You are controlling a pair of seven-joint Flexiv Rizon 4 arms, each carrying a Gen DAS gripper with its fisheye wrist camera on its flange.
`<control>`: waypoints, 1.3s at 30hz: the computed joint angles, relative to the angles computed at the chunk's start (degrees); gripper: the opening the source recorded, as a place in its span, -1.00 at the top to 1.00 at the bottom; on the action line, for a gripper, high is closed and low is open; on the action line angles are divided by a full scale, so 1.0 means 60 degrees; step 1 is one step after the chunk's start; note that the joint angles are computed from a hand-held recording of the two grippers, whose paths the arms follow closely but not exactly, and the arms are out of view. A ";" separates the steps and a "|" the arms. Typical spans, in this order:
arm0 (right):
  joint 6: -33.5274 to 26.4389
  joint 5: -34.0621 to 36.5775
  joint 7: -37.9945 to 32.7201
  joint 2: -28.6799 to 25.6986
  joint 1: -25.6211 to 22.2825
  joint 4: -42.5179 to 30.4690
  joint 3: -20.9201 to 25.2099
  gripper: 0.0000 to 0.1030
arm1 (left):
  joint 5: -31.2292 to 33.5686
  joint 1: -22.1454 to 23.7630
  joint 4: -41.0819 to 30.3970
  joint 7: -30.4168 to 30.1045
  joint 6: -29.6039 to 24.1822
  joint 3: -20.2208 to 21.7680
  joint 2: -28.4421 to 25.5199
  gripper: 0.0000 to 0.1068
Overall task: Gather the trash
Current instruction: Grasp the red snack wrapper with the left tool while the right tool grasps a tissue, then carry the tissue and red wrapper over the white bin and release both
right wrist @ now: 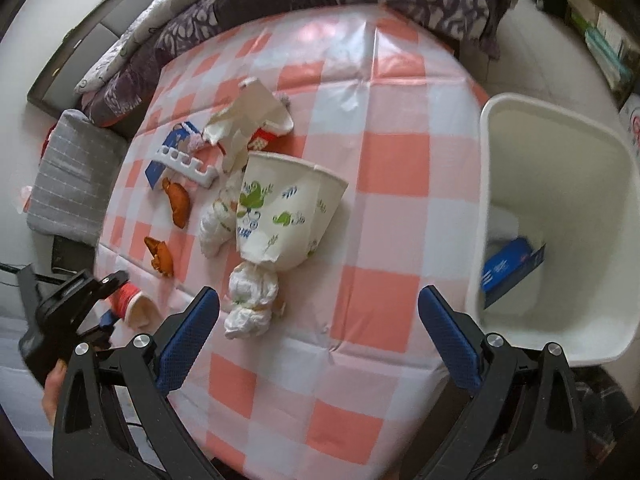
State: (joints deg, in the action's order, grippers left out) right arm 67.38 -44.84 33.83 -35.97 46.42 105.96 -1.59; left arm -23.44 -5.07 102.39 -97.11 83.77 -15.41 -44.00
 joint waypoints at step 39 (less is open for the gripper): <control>0.0000 -0.5773 0.0162 -0.0171 0.4031 -0.1717 -0.5043 0.44 | 0.3672 0.0857 0.3406 -0.0854 0.5338 0.0281 0.2845 0.17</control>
